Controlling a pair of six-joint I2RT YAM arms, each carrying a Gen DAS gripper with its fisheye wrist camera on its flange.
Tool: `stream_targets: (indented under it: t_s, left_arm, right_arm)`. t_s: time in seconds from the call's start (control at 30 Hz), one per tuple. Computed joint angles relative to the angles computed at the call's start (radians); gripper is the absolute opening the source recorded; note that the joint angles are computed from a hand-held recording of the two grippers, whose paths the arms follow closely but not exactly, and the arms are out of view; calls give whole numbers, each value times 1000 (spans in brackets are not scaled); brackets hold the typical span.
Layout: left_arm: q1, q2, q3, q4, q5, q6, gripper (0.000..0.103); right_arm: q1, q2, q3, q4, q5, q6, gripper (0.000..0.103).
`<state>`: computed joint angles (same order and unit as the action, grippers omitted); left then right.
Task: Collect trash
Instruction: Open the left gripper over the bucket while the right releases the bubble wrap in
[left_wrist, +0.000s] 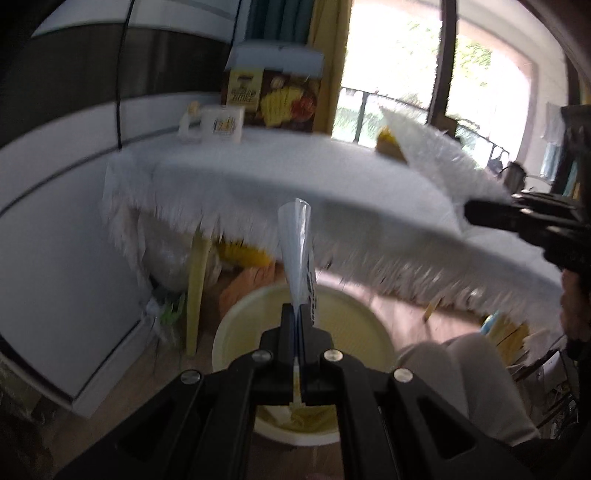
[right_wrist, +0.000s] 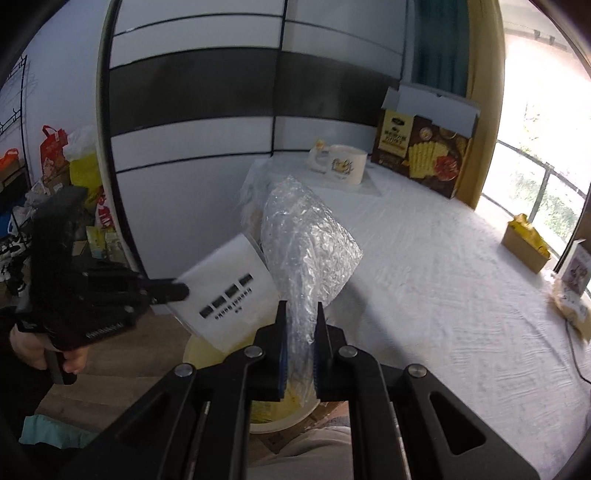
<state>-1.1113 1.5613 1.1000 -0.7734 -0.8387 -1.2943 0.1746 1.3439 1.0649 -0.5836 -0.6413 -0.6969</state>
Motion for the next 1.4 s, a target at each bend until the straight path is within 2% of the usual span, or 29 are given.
stream_targets:
  t_s: [0.03, 0.17, 0.3, 0.43, 0.47, 0.53, 0.6, 0.63, 0.9, 0.97, 1.17, 1.23, 1.4]
  left_arm:
    - [8, 22, -9, -3, 13, -24, 1]
    - [38, 54, -85, 98, 79, -44, 1]
    - [62, 61, -145, 214, 124, -26, 1]
    - [93, 95, -139, 223, 160, -29, 4]
    - [95, 88, -147, 225, 161, -42, 6]
    - [97, 71, -149, 204, 154, -71, 19]
    - [88, 36, -175, 217, 134, -90, 50]
    - [85, 18, -190, 230, 127, -94, 53]
    - [37, -19, -158, 105, 49, -184, 54]
    - [21, -17, -147, 85, 27, -194, 54]
    - [-13, 31, -72, -9, 9, -220, 54]
    - [-24, 47, -45, -37, 6, -227, 54]
    - [-58, 85, 42, -129, -20, -255, 54]
  right_arm:
    - [11, 4, -17, 17, 11, 7, 9]
    - [89, 23, -113, 118, 105, 7, 9]
    - [144, 89, -150, 177, 153, 6, 9]
    - [168, 190, -132, 203, 164, 28, 9]
    - [170, 208, -130, 208, 167, 29, 9]
    - [181, 247, -131, 232, 181, 32, 9]
    - [190, 285, -115, 236, 192, 37, 9]
    - [192, 307, -109, 244, 194, 41, 9]
    - [210, 422, -66, 258, 204, 79, 12]
    - [203, 426, -71, 264, 200, 86, 23]
    - [175, 410, -85, 254, 177, 79, 26]
    - [160, 402, -89, 232, 168, 61, 35]
    - [127, 358, -119, 212, 147, 43, 44]
